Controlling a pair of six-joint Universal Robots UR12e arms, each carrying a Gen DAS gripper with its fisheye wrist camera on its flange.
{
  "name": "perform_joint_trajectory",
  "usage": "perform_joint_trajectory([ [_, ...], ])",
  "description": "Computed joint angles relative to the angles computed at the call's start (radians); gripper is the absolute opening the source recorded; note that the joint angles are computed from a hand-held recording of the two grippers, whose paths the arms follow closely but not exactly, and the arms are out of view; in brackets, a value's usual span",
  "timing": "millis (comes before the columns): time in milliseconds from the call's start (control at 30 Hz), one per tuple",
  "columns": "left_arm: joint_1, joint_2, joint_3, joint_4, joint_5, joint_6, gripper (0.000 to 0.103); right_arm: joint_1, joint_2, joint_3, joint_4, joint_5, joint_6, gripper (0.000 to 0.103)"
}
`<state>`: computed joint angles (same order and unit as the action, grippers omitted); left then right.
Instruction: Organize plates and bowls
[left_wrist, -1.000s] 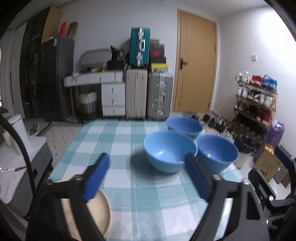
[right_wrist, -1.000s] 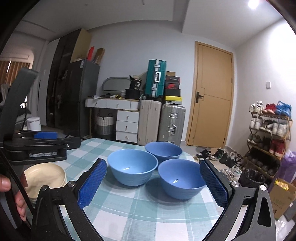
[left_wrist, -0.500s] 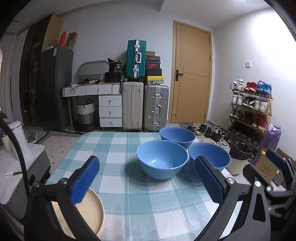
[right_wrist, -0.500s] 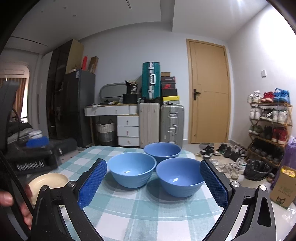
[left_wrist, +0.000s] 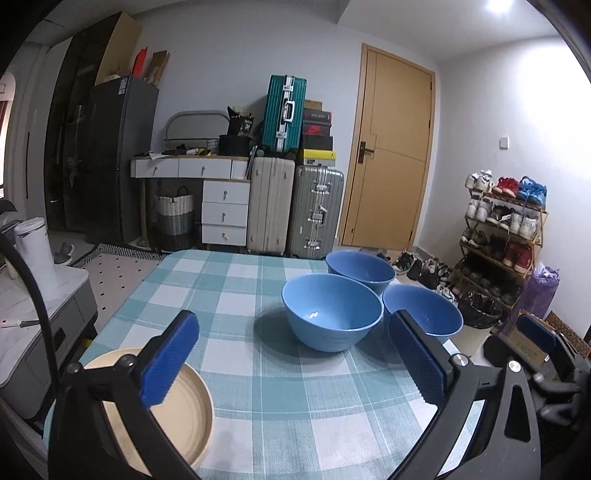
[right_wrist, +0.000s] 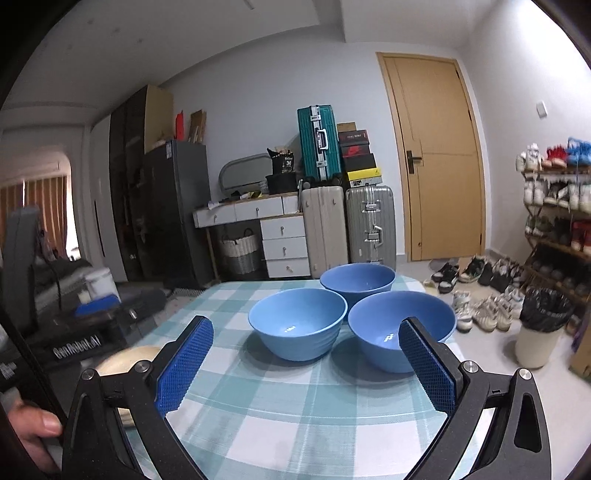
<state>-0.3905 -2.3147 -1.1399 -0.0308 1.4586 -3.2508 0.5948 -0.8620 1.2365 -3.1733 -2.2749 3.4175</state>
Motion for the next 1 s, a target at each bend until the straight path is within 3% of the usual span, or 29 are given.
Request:
perform_joint_trajectory([
  [300, -0.004, 0.000, 0.001, -0.005, 0.041, 0.039, 0.103, 0.005, 0.029, -0.043, 0.036, -0.009, -0.031, 0.102],
  [467, -0.008, 0.001, -0.012, 0.048, 0.062, 0.061, 0.103, 0.002, 0.037, -0.059, 0.064, -0.007, -0.027, 0.102],
  [700, -0.006, 0.002, -0.002, 0.006, 0.075, 0.057, 0.103, 0.000, 0.042, -0.069, 0.108, -0.020, 0.001, 0.102],
  [867, -0.001, 0.006, -0.014, 0.057, 0.060, 0.052, 0.103, -0.002, 0.041, -0.066, 0.107, -0.052, 0.018, 0.102],
  [1000, 0.004, 0.007, -0.006, 0.010, 0.051, 0.048, 0.103, -0.015, 0.020, -0.054, 0.158, -0.027, 0.142, 0.102],
])
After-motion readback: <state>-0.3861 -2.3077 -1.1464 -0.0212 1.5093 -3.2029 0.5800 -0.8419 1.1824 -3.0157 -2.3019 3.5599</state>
